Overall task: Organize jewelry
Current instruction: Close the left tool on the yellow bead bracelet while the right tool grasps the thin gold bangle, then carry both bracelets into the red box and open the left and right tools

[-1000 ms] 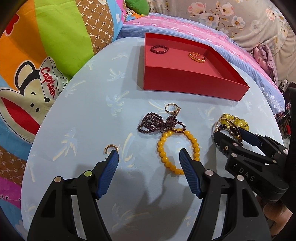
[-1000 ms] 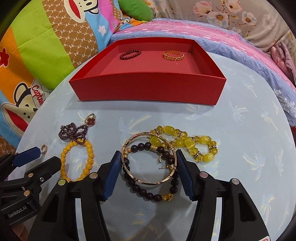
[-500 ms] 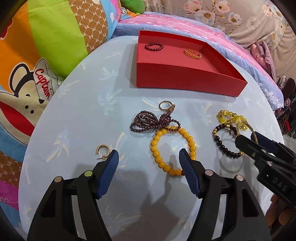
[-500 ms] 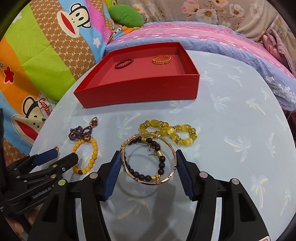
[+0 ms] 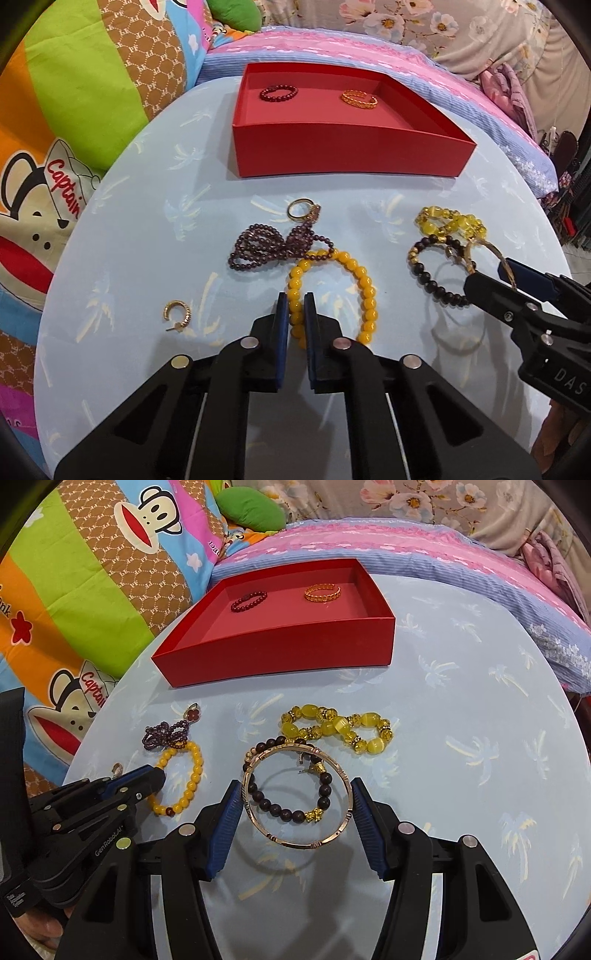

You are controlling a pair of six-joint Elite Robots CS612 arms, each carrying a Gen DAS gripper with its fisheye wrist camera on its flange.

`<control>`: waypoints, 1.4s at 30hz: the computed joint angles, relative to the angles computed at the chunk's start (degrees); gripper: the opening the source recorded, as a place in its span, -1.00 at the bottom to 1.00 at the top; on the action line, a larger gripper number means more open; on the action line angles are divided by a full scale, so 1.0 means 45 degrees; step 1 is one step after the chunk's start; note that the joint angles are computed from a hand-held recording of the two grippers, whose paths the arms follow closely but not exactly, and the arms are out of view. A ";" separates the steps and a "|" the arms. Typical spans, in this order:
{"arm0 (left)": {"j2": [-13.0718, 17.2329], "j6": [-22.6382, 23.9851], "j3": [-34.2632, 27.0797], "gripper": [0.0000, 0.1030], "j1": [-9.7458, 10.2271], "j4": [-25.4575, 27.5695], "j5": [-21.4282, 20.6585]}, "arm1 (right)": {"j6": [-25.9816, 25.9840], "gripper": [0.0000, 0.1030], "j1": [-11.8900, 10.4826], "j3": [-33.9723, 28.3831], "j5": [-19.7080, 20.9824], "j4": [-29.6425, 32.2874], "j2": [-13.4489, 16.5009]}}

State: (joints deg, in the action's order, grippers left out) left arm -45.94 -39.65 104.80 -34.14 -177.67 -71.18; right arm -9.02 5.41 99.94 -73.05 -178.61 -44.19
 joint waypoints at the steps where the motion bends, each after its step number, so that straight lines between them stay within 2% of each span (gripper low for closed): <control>1: -0.0012 0.0019 0.0021 -0.86 0.0001 -0.0061 -0.0096 | 0.0010 0.10 -0.0013 0.0026 0.0018 -0.0018 -0.0015; 6: -0.0167 0.0088 0.0173 -0.86 0.0009 -0.0463 -0.0778 | 0.0038 0.10 -0.0090 0.0200 0.0091 -0.0095 -0.0133; 15: -0.0646 0.0681 0.0326 -0.86 -0.0134 -0.1573 -0.1202 | 0.0364 0.10 -0.0316 0.0413 0.0333 -0.0494 -0.0414; 22: -0.0814 0.1520 -0.0160 -0.86 -0.0054 -0.2114 -0.0958 | 0.0523 0.10 -0.0352 -0.0166 0.0658 -0.0686 -0.0400; 27: -0.0601 0.2106 -0.1036 -0.86 0.0332 -0.2254 -0.0919 | 0.0456 0.10 -0.0230 -0.1364 0.0537 -0.0544 -0.0027; 33: 0.0037 0.2590 -0.2517 -0.86 0.0944 -0.2123 -0.0957 | 0.0352 0.10 0.0012 -0.3197 0.0214 0.0232 0.0735; 40: 0.1141 0.2537 -0.4288 -0.86 0.1663 -0.1271 -0.2048 | 0.0501 0.10 0.0273 -0.5321 -0.0155 0.1630 0.1844; 42: 0.1395 0.2499 -0.4652 -0.86 0.1762 -0.1006 -0.2033 | 0.0428 0.10 0.0367 -0.5928 -0.0355 0.2087 0.2195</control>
